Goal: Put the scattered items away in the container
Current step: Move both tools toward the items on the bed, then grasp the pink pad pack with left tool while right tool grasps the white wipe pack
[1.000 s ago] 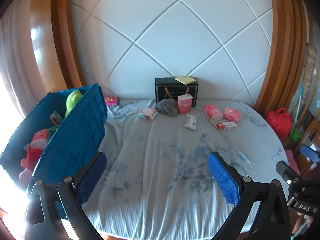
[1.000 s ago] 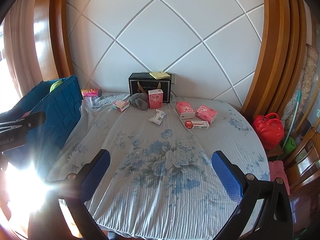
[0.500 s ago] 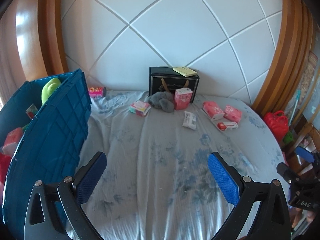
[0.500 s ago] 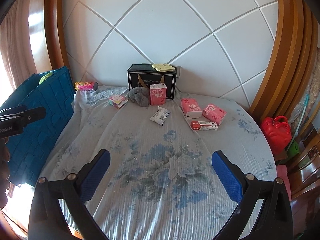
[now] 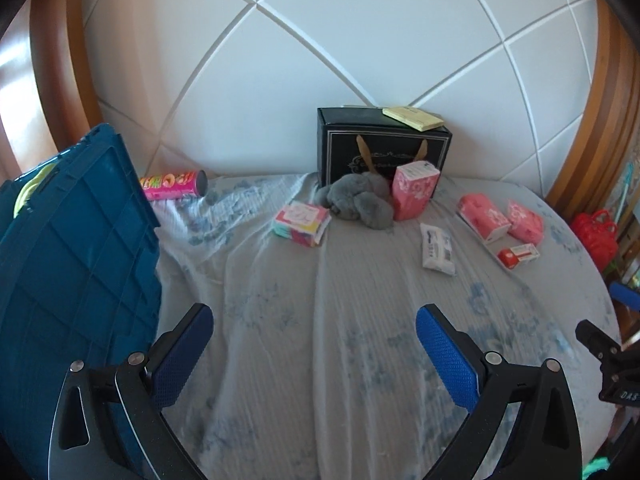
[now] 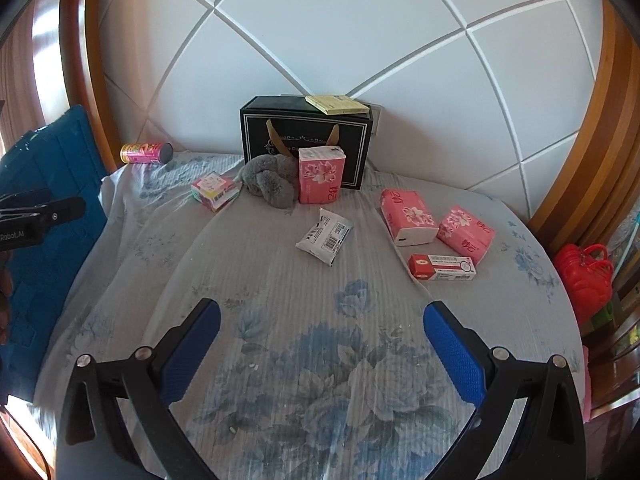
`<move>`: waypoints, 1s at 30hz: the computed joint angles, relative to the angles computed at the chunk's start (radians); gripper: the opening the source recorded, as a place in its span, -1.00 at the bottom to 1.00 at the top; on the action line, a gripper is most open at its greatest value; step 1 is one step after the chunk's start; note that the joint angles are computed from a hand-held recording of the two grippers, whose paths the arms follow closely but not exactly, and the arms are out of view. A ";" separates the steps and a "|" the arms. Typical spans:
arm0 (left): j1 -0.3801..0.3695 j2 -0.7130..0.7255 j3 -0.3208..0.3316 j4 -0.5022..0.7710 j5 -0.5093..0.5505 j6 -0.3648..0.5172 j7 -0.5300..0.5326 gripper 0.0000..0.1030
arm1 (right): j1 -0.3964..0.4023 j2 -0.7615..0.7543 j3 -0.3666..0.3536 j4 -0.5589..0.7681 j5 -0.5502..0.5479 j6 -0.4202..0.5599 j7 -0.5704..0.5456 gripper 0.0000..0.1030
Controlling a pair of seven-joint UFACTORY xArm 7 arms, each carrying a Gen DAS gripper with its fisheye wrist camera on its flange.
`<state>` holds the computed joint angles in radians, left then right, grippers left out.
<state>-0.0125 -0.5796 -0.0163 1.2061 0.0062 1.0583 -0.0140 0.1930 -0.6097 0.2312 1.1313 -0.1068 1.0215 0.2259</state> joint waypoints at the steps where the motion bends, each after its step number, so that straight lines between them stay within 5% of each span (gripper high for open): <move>1: 0.004 0.032 -0.002 -0.011 0.010 -0.036 0.002 0.99 | -0.006 0.031 0.001 -0.013 -0.007 -0.032 0.001 1.00; 12: 0.023 0.469 0.014 0.045 0.056 -0.369 0.033 0.99 | -0.021 0.418 -0.016 0.005 -0.147 -0.338 0.077 1.00; 20: 0.029 0.735 0.022 0.233 -0.036 -0.408 0.152 0.99 | 0.032 0.655 -0.087 0.141 -0.209 -0.402 0.164 1.00; 30: 0.045 0.933 0.010 0.427 -0.071 -0.305 0.171 0.96 | 0.076 0.759 -0.137 0.204 -0.201 -0.393 0.198 1.00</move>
<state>0.0329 0.3538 -0.0060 1.6330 -0.0646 0.7533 0.1567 0.2688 0.1491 0.0946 1.3352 -0.3075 0.6281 0.4236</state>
